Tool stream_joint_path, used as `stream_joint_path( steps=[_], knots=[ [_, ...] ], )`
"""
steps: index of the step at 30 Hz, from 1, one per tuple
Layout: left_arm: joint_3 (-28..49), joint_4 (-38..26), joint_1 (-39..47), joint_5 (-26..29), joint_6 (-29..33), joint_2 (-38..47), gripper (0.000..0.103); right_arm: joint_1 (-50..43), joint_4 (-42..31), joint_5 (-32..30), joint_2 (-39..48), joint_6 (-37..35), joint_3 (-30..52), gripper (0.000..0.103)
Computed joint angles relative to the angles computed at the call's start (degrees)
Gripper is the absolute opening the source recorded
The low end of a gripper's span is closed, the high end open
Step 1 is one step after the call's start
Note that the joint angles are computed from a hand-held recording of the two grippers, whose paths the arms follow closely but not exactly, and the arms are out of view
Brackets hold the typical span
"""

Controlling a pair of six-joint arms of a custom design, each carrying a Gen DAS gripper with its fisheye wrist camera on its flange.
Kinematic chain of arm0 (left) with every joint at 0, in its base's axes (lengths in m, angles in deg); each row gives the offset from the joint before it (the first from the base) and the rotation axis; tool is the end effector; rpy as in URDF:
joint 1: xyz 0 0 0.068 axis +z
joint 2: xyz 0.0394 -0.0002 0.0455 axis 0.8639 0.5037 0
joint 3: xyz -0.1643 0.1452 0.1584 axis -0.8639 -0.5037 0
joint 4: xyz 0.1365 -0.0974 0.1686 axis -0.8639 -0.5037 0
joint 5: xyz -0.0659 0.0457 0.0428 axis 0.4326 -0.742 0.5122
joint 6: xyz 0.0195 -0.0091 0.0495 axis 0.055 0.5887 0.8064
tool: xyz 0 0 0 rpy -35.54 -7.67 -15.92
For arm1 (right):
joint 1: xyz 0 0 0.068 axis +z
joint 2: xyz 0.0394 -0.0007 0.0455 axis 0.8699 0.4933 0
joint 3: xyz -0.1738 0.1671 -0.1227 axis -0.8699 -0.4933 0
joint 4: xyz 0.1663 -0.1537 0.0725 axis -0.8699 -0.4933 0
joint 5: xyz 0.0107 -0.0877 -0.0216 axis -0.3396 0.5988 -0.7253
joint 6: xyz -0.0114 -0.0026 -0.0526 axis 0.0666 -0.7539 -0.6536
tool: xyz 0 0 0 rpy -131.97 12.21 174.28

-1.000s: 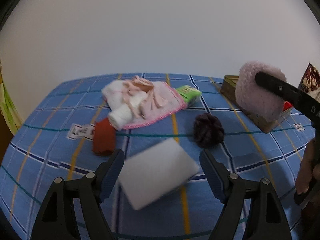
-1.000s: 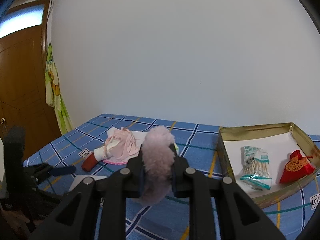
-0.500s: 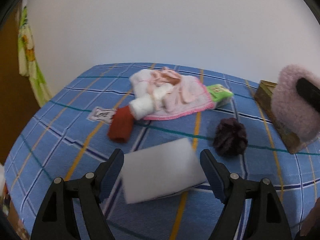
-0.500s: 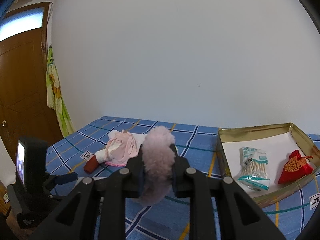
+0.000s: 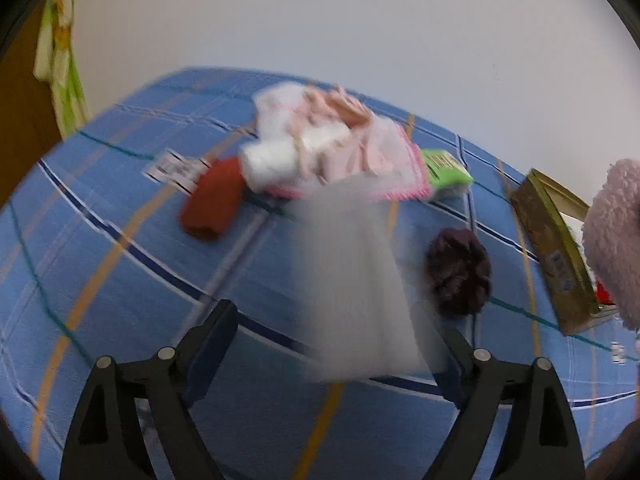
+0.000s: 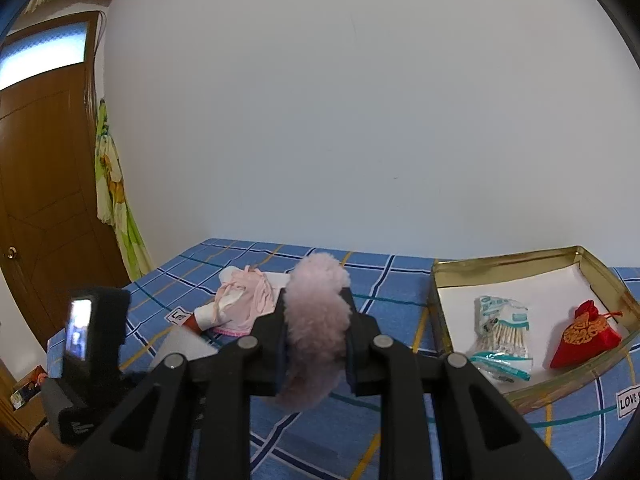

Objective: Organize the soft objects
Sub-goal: 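Grasp the white sponge block with the left gripper while the right gripper holds the puff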

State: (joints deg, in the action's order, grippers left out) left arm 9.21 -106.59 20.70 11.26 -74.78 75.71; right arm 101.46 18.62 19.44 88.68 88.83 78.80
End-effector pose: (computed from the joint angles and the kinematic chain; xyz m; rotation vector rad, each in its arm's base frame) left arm 0.3176 -0.2505 0.1950 0.1786 2.4874 -0.3079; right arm 0.1659 0.1155 0.3179 0.1938 2.0300 0.0696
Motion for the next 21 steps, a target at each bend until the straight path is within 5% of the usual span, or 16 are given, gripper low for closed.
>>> stream_joint_path(
  steps=[7,9,14,21],
  knots=[
    [-3.74,6.84,-0.44,-3.27,-0.92,-0.80,0.087,-0.90,-1.28,-0.37,-1.33,0.31,0.10,0.022],
    [-6.48,11.20,0.03,-2.96,-1.21,-2.45,0.060,-0.92,-1.34,-0.47,-1.26,0.52,0.24,0.022],
    [-6.71,13.46,1.00,0.98,0.41,-2.12,0.045,-1.21,-1.14,-0.78,-1.00,-0.21,0.20,0.022],
    [-11.52,18.89,-1.02,-2.35,2.71,-6.17,0.042,-4.23,-0.65,-3.18,-3.62,-0.17,-1.33,0.022]
  ],
)
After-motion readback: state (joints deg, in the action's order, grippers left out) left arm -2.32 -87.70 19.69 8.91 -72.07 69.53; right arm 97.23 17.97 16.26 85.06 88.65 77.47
